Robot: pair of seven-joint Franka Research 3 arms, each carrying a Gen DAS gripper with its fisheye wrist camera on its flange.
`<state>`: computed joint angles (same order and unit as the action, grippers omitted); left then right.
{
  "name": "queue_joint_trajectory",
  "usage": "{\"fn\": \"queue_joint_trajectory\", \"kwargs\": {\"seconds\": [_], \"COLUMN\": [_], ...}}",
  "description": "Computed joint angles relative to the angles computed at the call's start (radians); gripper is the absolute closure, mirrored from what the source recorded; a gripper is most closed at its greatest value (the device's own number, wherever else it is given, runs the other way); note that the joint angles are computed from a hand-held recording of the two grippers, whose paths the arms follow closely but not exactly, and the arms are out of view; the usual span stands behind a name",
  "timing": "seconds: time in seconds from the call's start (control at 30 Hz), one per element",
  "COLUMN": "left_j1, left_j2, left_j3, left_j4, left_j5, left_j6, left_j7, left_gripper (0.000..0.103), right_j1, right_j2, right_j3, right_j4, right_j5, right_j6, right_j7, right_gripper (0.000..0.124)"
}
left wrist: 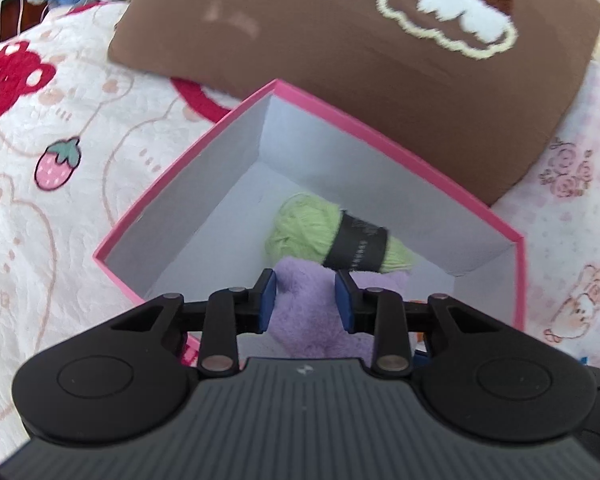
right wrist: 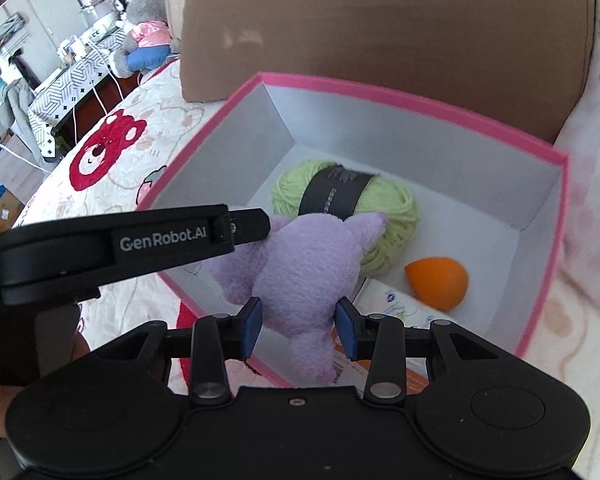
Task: Organize objects
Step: 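Lower the plush toy into the pink box beside the yarn ball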
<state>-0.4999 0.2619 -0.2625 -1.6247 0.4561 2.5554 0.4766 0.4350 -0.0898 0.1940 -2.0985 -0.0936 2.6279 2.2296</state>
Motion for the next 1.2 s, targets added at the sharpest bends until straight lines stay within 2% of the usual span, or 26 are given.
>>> {"fn": "queue_joint_trajectory", "kwargs": {"seconds": [0.2, 0.33, 0.47, 0.7, 0.77, 0.97, 1.1, 1.2], "left_j1": [-0.008, -0.021, -0.014, -0.03, -0.044, -0.029, -0.02, -0.025], "left_j2": [0.037, 0.045, 0.052, 0.081, 0.087, 0.093, 0.09, 0.095], "left_j3": [0.008, 0.028, 0.027, 0.038, 0.053, 0.045, 0.041, 0.045], "left_j4": [0.036, 0.033, 0.031, 0.07, 0.076, 0.068, 0.055, 0.059], "left_j5": [0.018, 0.071, 0.068, 0.092, 0.119, 0.093, 0.078, 0.079], "left_j6": [-0.014, 0.022, 0.045, 0.014, 0.005, 0.046, 0.083, 0.081], "left_j7": [0.023, -0.004, 0.003, 0.0, -0.039, -0.032, -0.024, -0.025], "left_gripper": [0.073, 0.073, 0.073, 0.073, 0.073, 0.073, 0.073, 0.073], "right_j1": [0.007, 0.011, 0.011, 0.011, 0.012, 0.011, 0.015, 0.023], "right_j2": [0.052, 0.062, 0.07, 0.072, 0.074, 0.083, 0.101, 0.114], "right_j3": [-0.009, -0.019, -0.026, -0.031, -0.031, -0.033, -0.035, -0.041], "right_j4": [0.031, 0.027, 0.03, 0.017, 0.02, 0.016, 0.027, 0.036], "right_j5": [0.002, 0.008, 0.012, 0.05, 0.055, -0.014, -0.148, -0.236], "right_j6": [-0.012, 0.009, 0.01, 0.042, 0.041, 0.067, 0.062, 0.052], "right_j7": [0.019, 0.033, 0.033, 0.016, 0.006, 0.053, 0.134, 0.186], "right_gripper": [0.079, 0.079, 0.078, 0.07, 0.07, 0.07, 0.071, 0.08]}}
